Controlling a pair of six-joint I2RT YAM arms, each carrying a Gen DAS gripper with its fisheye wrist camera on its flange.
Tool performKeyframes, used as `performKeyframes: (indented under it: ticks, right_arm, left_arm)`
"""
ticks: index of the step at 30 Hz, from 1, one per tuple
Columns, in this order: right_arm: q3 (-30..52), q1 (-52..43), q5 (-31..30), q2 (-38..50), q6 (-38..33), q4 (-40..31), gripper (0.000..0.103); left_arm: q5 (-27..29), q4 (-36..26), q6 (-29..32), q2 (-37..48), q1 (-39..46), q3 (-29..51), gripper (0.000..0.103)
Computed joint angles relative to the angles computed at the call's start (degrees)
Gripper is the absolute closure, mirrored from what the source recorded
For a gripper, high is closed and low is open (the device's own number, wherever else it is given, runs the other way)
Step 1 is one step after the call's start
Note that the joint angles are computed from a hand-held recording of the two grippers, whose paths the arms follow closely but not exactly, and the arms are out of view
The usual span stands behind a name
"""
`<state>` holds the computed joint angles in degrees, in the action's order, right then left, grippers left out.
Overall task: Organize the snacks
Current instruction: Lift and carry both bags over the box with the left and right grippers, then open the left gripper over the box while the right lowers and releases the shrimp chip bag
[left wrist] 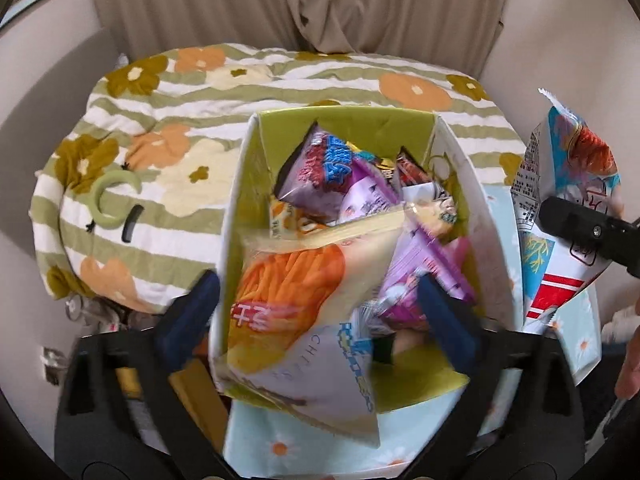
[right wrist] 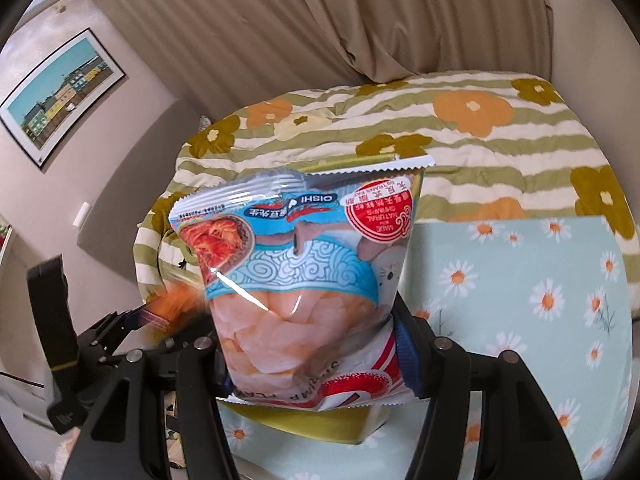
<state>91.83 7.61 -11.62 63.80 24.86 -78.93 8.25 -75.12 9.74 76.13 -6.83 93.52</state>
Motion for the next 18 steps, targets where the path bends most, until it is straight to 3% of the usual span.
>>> performKeyframes:
  ticks: [4,9,13,18]
  right_arm:
    - [0.7,5.9,5.5,0.7,4.6,-1.3,0.046]
    - [2.1,8.2,7.9,2.0,6.6,-1.5,0.046]
    - [3.1,8.4,7.6,3.9,6.2,-0.7,0.046]
    - [3.5,7.6,6.1,6.3,5.5,1.6,0.045]
  left_arm:
    - [5.2,-0.5,3.2,-0.5,5.0,-0.6,0.001]
    - [11.8,-2.3,5.5,0.7,11.0,0.0,0.001]
    - [14.6,-4.5,6.9,0.8,14.7,2.6,0.001]
    - [13.7,-4.4,8.1,1.8,15.7,4.2,0.001]
